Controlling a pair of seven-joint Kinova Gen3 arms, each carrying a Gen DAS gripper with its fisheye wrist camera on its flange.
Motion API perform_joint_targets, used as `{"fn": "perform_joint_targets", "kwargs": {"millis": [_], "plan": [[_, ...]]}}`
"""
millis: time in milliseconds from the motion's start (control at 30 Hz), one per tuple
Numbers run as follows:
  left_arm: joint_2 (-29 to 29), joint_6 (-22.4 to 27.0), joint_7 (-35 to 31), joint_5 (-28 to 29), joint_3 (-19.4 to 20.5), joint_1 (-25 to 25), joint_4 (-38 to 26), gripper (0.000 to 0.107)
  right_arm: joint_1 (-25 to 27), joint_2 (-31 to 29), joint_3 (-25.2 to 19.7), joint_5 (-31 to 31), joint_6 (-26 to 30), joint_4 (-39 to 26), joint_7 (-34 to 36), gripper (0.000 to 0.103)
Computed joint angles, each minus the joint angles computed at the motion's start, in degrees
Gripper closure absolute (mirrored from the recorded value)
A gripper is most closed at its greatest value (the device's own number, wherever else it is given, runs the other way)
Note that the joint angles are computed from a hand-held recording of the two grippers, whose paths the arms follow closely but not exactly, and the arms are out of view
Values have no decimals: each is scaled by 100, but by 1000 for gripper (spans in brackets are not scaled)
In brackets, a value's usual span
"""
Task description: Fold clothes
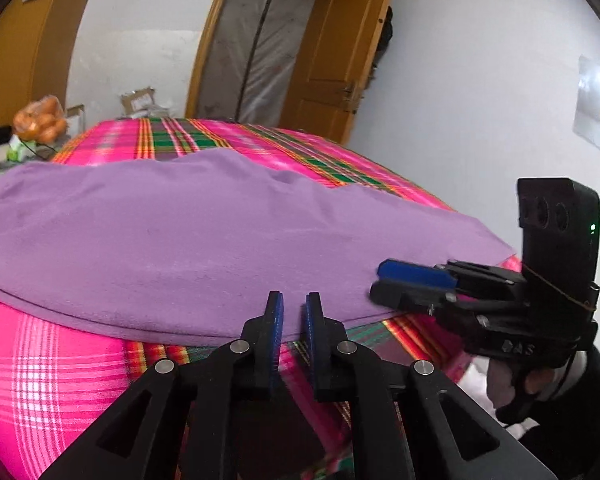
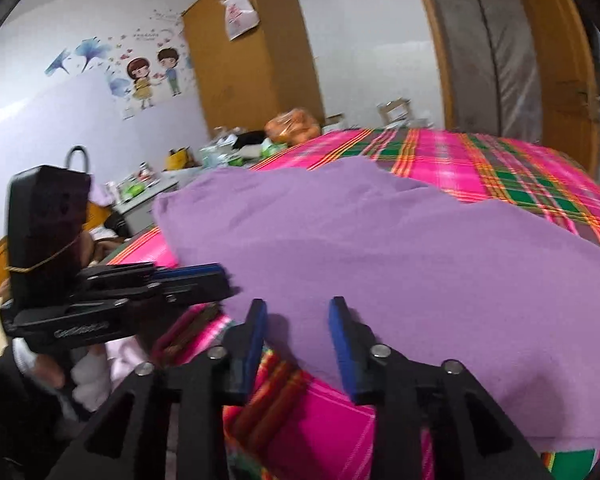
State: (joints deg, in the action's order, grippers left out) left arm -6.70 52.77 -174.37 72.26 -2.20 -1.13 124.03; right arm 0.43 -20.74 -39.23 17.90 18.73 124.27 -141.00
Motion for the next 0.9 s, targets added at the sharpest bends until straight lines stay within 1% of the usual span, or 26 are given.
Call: {"fn": "perform_joint_targets", "kwargs": {"millis": [33, 67, 100, 133, 200, 233, 267, 300, 333, 367, 400, 433, 500, 533, 567, 633, 667, 700, 767, 833, 900], "plan": [[72, 106, 81, -48, -57, 16, -83, 97, -184, 65, 197, -104, 67, -78, 115, 71], [113, 118, 250, -112, -7, -28, -189, 97, -263, 120, 307, -149, 99, -151, 136, 71], [137, 37, 377, -116, 30, -18, -273, 97, -235, 187, 333, -111, 109, -242, 64, 71], [162, -50, 490, -109, 63, -4, -354, 97, -108, 263, 271, -44, 121, -356, -36, 71], [205, -226, 810, -200, 107, 70, -531, 97, 302, 482, -114, 350, 277, -631, -427, 71], [258, -410, 1043, -365, 226, 92, -644, 97, 427, 624, -271, 578, 429, -781, -606, 71], [285, -634, 1276, -582, 333, 153, -697, 97, 445, 824, -356, 743, 662, -952, -692, 71], [350, -802, 1422, -729, 413, 200, -728, 98, 549, 1047, -516, 816, 895, -1123, -700, 71], [349, -876, 1476, -782, 388, 275, -733, 95, 558, 1239, -570, 804, 1091, -1249, -686, 71], [342, -909, 1436, -743, 344, 329, -709, 95, 469, 1325, -518, 836, 1194, -1307, -749, 73], [327, -863, 1306, -663, 298, 306, -656, 95, 283, 1305, -360, 918, 1204, -1294, -845, 73], [348, -724, 1269, -638, 236, 267, -666, 95, 188, 1288, -265, 908, 1215, -1277, -859, 75], [384, -554, 1259, -591, -30, 351, -693, 95, 67, 1220, -133, 884, 1217, -1214, -932, 76], [363, -609, 1177, -495, -25, 263, -665, 95, 13, 1131, -55, 904, 1138, -1129, -1003, 76], [308, -757, 1089, -366, 62, 69, -598, 95, -40, 1043, 19, 932, 1063, -1046, -1080, 76], [258, -1028, 1192, -295, 150, -234, -561, 95, -155, 1020, 156, 960, 1177, -1007, -1175, 76], [321, -1023, 1384, -363, 90, -325, -602, 95, -214, 1035, 224, 965, 1279, -1010, -1207, 76], [434, -925, 1544, -407, -77, -314, -672, 95, -289, 1025, 329, 930, 1315, -996, -1209, 78], [582, -597, 1585, -307, -298, -455, -722, 96, -479, 948, 621, 774, 1255, -929, -1138, 80], [555, -603, 1383, -179, -276, -631, -631, 96, -673, 874, 909, 634, 1202, -865, -1079, 81], [551, -611, 1304, -112, -252, -705, -585, 96, -805, 833, 1034, 683, 1201, -847, -1172, 80]]}}
